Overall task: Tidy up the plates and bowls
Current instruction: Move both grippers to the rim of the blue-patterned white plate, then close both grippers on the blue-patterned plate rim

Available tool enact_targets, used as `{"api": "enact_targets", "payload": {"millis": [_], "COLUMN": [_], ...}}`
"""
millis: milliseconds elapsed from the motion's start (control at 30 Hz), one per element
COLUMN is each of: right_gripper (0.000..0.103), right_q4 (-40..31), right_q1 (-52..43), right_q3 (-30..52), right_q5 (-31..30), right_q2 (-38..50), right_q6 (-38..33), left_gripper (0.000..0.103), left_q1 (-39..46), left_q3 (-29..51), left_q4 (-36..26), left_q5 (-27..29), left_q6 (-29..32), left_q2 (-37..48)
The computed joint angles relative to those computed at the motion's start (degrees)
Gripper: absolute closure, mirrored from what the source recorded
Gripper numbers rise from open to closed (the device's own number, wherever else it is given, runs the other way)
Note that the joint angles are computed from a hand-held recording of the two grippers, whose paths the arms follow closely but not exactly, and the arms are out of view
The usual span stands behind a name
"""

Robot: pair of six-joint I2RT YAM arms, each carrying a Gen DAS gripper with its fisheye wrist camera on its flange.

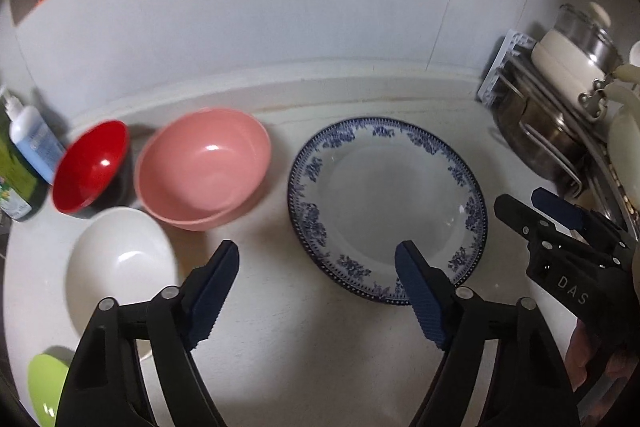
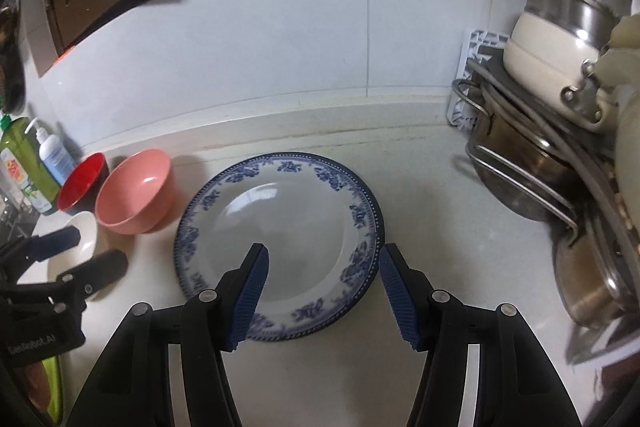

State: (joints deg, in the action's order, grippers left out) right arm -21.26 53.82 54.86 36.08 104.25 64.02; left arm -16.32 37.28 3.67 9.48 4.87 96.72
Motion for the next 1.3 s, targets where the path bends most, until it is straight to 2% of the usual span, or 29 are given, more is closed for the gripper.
{"api": "enact_targets", "payload": {"millis": [133, 267, 600, 833, 933, 1200, 1300], "right_gripper": [0.044, 0.044, 0.044, 0.045, 0.046, 0.057, 0.062], "right_q4": [5.92, 11.32, 17.05, 18.8, 20.15, 20.3, 19.17], "right_q1": [-3.02, -6.35, -12.77, -15.19, -16.1, -17.0, -17.05], "right_q3": [-2.68, -4.14, -3.61, -2.87, -3.17, -2.63, -2.07], "right_q5": [-2.58, -5.13, -9.08, -11.02, -12.02, -12.99, -12.31], "right_q2": [1.26, 4.09, 9.28, 11.63, 12.21, 12.63, 12.84], "right_q6": [-2.84, -5.9, -10.81, -12.44, -13.2, -14.6, -15.2], "left_gripper": [0.032, 0.036, 0.04, 0.044, 0.048, 0.053, 0.059], "left_q1": [-1.37, -2.78, -4.43, -4.38, -4.51, -4.44, -4.67], "left_q3": [3.54, 5.85, 12.8, 16.83, 18.65, 20.53, 19.85], "left_q4": [0.75, 3.6, 5.06, 3.96, 2.62, 2.21, 3.38], "left_q5": [-0.31, -2.97, -6.97, -7.01, -6.27, -5.42, -7.01], "left_q6": [-2.05, -2.85, -3.65, -4.03, -3.99, -4.55, -3.67], "left_q2": [6.6, 11.71, 20.26, 24.42, 25.71, 27.17, 27.03]}}
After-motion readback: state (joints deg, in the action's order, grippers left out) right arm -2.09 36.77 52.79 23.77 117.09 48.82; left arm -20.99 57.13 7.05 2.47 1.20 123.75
